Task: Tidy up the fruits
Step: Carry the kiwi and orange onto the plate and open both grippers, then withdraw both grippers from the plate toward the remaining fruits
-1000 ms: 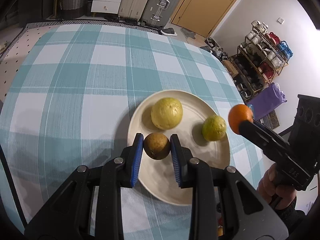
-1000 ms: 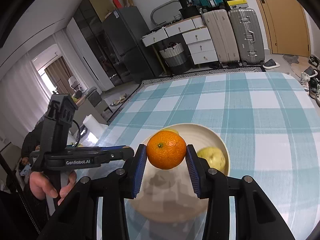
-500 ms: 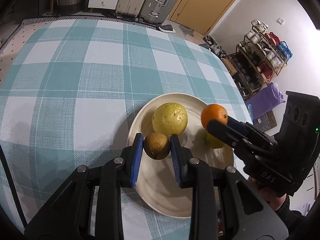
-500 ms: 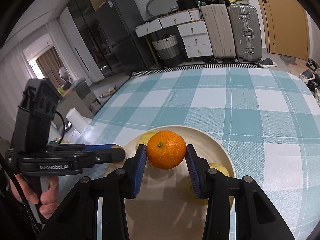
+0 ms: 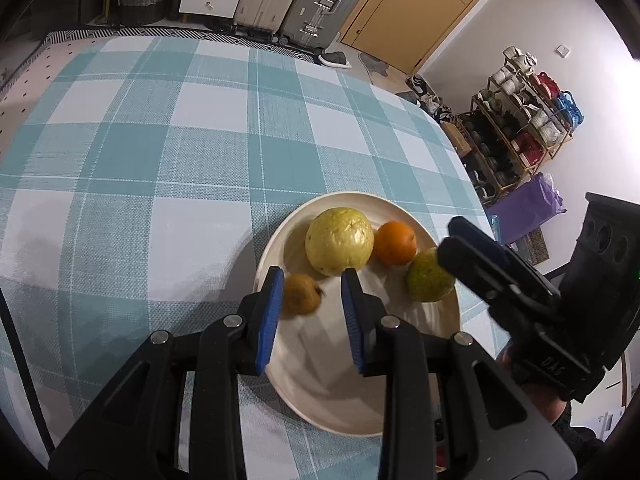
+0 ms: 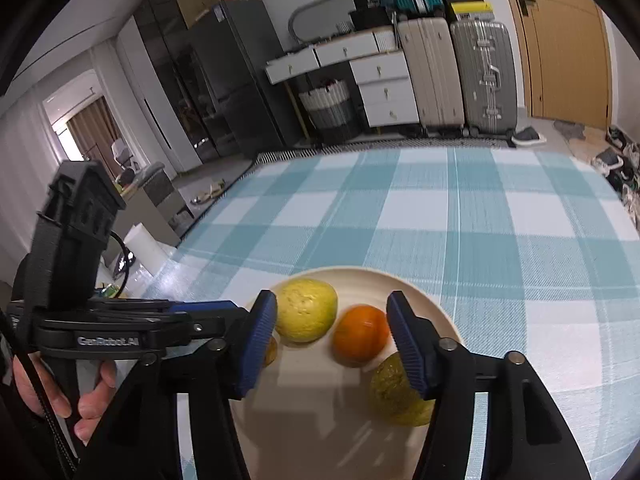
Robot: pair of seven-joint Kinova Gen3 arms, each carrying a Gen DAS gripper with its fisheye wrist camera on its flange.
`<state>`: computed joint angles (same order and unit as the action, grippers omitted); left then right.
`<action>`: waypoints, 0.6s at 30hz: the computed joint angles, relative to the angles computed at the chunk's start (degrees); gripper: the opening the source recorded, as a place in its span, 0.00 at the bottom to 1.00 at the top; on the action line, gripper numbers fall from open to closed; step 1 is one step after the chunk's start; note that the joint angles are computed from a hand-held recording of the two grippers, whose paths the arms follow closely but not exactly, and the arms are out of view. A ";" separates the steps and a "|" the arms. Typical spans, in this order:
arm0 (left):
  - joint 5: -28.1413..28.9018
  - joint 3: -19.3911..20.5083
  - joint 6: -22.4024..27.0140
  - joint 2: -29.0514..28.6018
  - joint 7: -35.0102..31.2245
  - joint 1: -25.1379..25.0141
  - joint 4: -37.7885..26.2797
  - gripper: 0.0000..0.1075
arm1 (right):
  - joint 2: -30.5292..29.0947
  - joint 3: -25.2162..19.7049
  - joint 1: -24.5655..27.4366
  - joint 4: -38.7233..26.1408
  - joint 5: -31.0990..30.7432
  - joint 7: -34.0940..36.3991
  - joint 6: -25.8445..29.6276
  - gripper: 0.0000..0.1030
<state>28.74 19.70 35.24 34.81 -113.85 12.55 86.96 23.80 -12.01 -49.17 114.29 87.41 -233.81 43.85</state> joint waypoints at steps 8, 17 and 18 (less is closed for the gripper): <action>0.48 -0.04 -3.59 -5.19 -0.18 -0.32 5.98 0.34 | -2.56 -1.69 -4.14 2.16 -3.12 -2.05 7.76 0.69; -0.15 -0.54 -8.48 -12.42 0.31 1.47 14.69 0.37 | -4.10 -3.77 -10.05 2.51 -8.73 -1.50 14.77 0.85; -0.24 -0.56 -9.30 -13.42 0.53 1.73 15.88 0.41 | -4.17 -3.99 -10.81 2.52 -9.31 -1.65 15.52 0.86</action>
<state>28.50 19.14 25.94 21.39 -113.32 14.28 102.83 19.63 -16.00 -59.98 116.81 78.10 -235.46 59.37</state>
